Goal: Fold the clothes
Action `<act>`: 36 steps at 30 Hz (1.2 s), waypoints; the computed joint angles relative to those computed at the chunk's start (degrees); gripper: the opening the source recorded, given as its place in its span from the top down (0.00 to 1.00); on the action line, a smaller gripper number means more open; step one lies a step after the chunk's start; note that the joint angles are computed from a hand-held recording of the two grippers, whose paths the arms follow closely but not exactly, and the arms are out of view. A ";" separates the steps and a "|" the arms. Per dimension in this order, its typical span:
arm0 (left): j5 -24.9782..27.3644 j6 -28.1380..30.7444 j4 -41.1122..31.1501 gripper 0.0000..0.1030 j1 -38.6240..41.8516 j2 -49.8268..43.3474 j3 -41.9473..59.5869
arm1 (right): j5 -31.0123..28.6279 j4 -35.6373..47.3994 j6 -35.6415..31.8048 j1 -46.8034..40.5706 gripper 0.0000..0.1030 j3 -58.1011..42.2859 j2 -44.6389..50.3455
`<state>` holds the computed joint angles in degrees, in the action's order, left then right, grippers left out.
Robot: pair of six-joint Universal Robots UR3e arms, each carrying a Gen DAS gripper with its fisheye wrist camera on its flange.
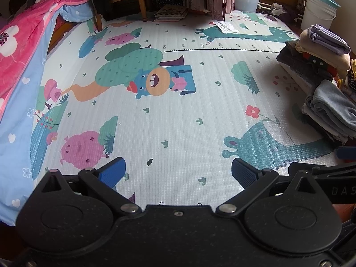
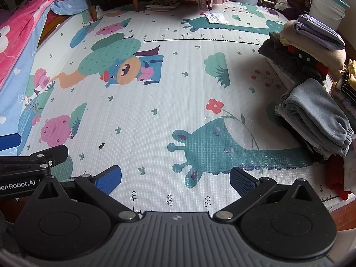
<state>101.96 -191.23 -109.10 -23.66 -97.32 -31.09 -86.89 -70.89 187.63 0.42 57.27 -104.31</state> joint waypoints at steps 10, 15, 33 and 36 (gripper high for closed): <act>-0.21 0.06 -1.15 0.00 0.16 -1.10 2.17 | -0.27 0.11 0.16 0.16 0.00 -0.44 0.40; -0.50 0.35 -2.50 0.00 0.54 -2.27 4.66 | -0.40 -0.32 0.12 0.27 0.00 0.20 0.08; -2.16 -2.39 -3.60 0.00 -0.32 -5.36 9.80 | 4.17 -0.92 -6.33 -6.09 0.00 2.40 -4.41; -4.34 -4.42 -4.61 0.00 0.18 -7.22 13.38 | 9.85 0.88 -10.29 -13.56 0.00 3.20 -8.03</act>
<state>97.62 -195.65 -113.71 -23.47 -104.55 -17.71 -77.04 -70.01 177.35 -13.13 60.47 -112.34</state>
